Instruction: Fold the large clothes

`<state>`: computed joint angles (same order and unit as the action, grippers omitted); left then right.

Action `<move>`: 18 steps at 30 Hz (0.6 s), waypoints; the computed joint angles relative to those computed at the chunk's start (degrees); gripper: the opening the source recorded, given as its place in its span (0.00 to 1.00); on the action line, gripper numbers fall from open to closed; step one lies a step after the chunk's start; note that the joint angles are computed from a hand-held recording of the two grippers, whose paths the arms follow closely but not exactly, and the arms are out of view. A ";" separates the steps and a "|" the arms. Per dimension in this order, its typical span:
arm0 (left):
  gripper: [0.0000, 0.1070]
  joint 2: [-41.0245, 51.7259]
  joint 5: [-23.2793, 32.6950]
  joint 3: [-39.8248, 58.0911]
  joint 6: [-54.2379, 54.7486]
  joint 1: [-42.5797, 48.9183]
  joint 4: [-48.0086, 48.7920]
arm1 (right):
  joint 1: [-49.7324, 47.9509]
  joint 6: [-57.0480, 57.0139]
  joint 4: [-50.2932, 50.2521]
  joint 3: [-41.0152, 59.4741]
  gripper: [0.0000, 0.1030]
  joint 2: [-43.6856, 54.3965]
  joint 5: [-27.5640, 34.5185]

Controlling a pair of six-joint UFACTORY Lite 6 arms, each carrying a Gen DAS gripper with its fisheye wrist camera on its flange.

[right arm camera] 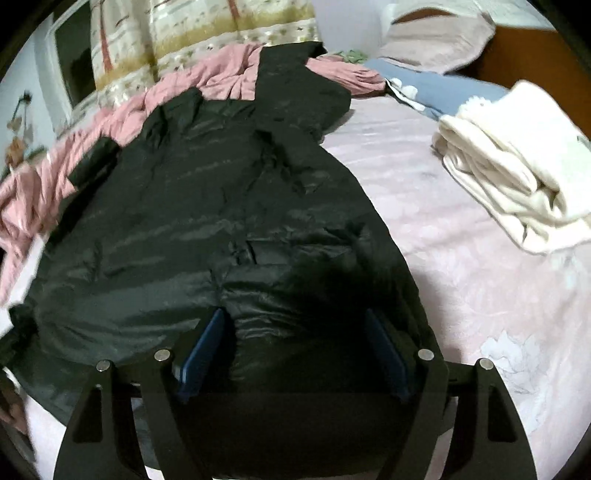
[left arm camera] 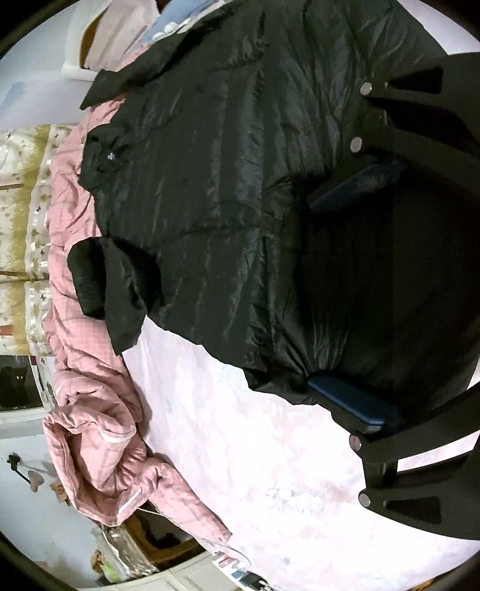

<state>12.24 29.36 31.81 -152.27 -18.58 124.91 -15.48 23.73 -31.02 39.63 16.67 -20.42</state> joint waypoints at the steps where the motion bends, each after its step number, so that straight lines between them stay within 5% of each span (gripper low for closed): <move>1: 0.83 -0.36 0.17 -0.40 -0.82 0.09 0.92 | 0.50 -1.75 1.82 -0.07 0.77 0.04 0.14; 5: 0.83 -1.81 3.57 -1.17 5.75 -4.11 -6.49 | -0.95 2.04 -2.36 -0.47 0.77 -0.40 -1.31; 12: 0.84 -11.57 15.38 -8.45 11.99 -14.55 -15.55 | 0.14 -7.52 6.54 -6.15 0.78 -7.00 -3.77; 18: 0.88 -25.15 15.75 -14.75 17.30 -19.00 -20.19 | -0.81 -8.53 3.40 -16.31 0.80 -20.45 -5.61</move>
